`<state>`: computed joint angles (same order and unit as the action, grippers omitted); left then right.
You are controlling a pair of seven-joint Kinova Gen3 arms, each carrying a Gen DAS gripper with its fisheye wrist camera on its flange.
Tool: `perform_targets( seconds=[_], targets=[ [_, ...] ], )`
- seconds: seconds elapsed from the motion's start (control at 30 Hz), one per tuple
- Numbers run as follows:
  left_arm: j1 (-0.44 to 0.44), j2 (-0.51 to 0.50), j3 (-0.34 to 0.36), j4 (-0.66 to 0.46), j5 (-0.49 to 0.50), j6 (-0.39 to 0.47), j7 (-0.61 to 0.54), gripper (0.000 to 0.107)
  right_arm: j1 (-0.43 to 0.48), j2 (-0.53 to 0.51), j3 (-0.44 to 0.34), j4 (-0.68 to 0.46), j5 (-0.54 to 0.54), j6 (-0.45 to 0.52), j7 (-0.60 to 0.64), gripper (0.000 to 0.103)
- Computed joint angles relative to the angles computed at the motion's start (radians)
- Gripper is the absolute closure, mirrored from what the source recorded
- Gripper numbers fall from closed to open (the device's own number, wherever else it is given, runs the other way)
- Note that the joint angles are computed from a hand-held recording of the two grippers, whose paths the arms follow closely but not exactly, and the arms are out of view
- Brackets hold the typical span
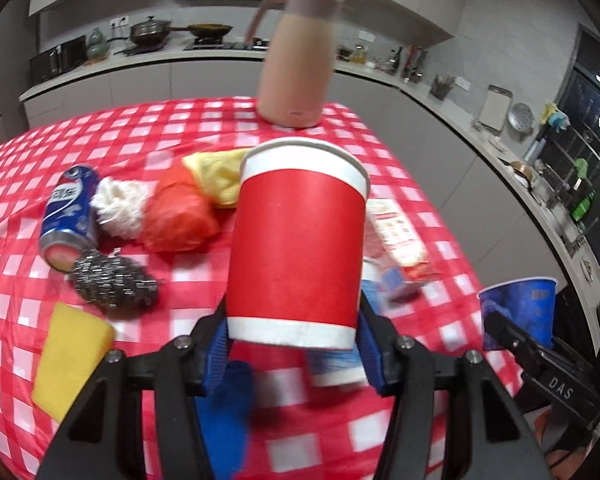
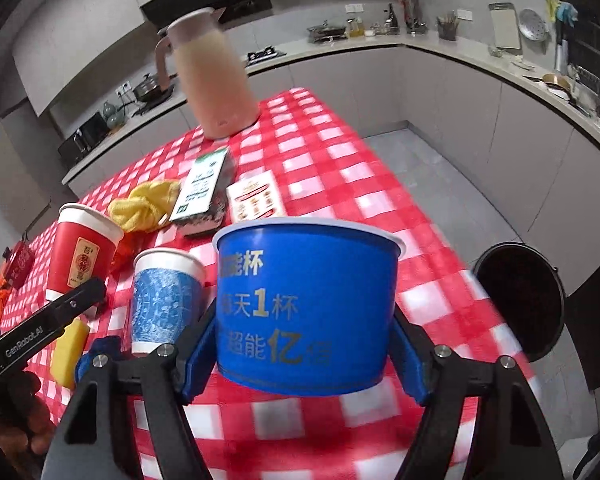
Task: Collect trash
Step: 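Carry both cups over the black bin and release them inside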
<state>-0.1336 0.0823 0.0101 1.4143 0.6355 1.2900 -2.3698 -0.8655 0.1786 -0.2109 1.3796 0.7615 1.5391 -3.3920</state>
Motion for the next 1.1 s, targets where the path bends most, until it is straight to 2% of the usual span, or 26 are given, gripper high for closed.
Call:
perform_targets(
  seconds=[0.2,0.3,0.37,0.47,0.53,0.6,0.67,0.73,0.9,0.93,1.03,1.1],
  targets=[
    [0.07,-0.067,0.014,0.051,0.015,0.01,0.013,0.051,0.004,-0.129,-0.052,0.128,0.01,0.089,-0.097,0.027],
    [0.205,-0.106,-0.029,0.094,0.005,-0.018,0.056,0.051,0.039,-0.216,-0.093,0.219,-0.012,0.118,-0.127,0.027],
    [0.298,-0.124,-0.039,0.109,-0.027,-0.045,0.132,0.051,0.069,-0.288,-0.111,0.289,-0.039,0.122,-0.135,0.027],
    [0.437,-0.144,-0.021,0.147,-0.077,-0.12,0.254,0.051,0.132,-0.416,-0.125,0.401,-0.099,0.104,-0.103,0.027],
    [0.507,-0.138,0.017,0.163,-0.103,-0.167,0.336,0.051,0.135,-0.508,-0.082,0.478,-0.138,0.094,-0.069,0.027],
    [0.519,-0.133,0.102,0.173,-0.143,-0.214,0.417,0.051,0.119,-0.601,-0.026,0.544,-0.165,0.073,-0.014,0.027],
    [0.571,-0.104,0.162,0.183,-0.179,-0.272,0.498,0.051,0.166,-0.684,-0.005,0.599,-0.199,0.036,0.062,0.027],
    [0.664,-0.077,0.162,0.183,-0.229,-0.315,0.58,0.051,0.168,-0.768,0.059,0.658,-0.215,0.018,0.143,0.027],
    [0.871,0.029,0.133,0.169,-0.381,-0.376,0.783,0.051,0.17,-0.9,0.187,0.772,-0.232,-0.035,0.295,0.027],
    [0.879,0.043,0.151,0.164,-0.409,-0.376,0.824,0.051,0.171,-0.915,0.213,0.791,-0.232,-0.051,0.32,0.027],
    [0.83,0.111,0.276,0.157,-0.505,-0.385,0.94,0.051,0.166,-0.963,0.308,0.853,-0.226,-0.103,0.401,0.027],
    [0.831,0.137,0.306,0.154,-0.555,-0.39,0.991,0.051,0.169,-0.981,0.362,0.878,-0.217,-0.135,0.446,0.026]
  ],
)
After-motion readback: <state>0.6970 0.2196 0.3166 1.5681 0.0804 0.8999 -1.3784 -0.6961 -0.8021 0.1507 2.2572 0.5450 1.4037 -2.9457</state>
